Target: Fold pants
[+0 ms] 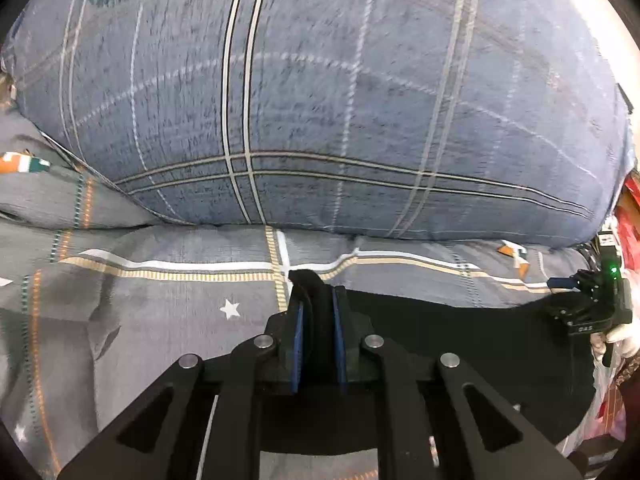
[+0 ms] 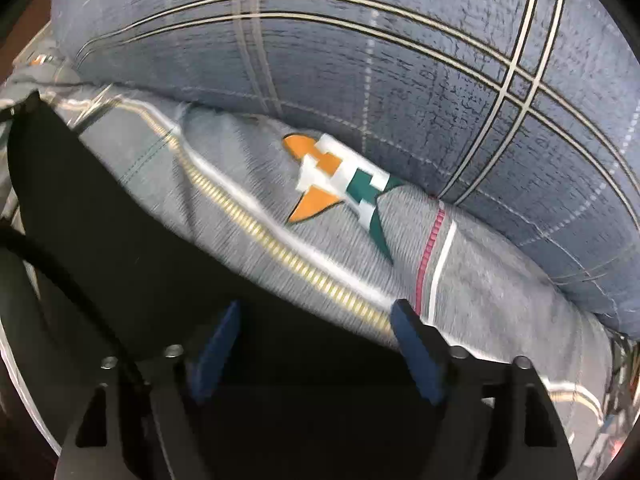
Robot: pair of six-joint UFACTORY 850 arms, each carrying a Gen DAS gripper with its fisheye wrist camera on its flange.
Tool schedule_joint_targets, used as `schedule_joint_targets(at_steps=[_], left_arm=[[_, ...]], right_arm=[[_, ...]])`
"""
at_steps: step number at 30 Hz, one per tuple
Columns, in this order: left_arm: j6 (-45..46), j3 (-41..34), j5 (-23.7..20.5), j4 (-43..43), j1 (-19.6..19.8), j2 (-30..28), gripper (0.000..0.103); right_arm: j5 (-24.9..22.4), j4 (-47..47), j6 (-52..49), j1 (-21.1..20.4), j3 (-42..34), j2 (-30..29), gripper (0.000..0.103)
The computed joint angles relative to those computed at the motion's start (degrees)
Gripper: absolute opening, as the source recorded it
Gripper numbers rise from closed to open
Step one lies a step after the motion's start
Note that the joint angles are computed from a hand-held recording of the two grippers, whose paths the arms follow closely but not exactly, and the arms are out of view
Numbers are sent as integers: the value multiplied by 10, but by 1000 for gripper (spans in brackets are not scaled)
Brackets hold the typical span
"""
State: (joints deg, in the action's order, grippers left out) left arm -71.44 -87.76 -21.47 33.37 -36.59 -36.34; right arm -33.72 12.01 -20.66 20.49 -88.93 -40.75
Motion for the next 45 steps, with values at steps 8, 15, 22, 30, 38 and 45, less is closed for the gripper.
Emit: schedule_joint_targets(at_steps=[8,15,22,30,38,45], left_arm=[[-45,0,3,40,-3,-3,12],[-133,25,-25,137,-26,48,12],[-275,79,-66,296,-71,122,12],[-413,213,-142,418,-162,209,13],[-532,369,-147,367,-250,247,18],[-789,490,-134,451,-274,349,25]], right_arm=[[-8,109,-88,-4,53,47,9],[58,-16,44,17,89,114,9],[94,-173,231,50,149,197,9],[141,-164,281,87,323,345,9],[136,-152,330,129,478,409,9],[142,-164,396,93,544,508,25]])
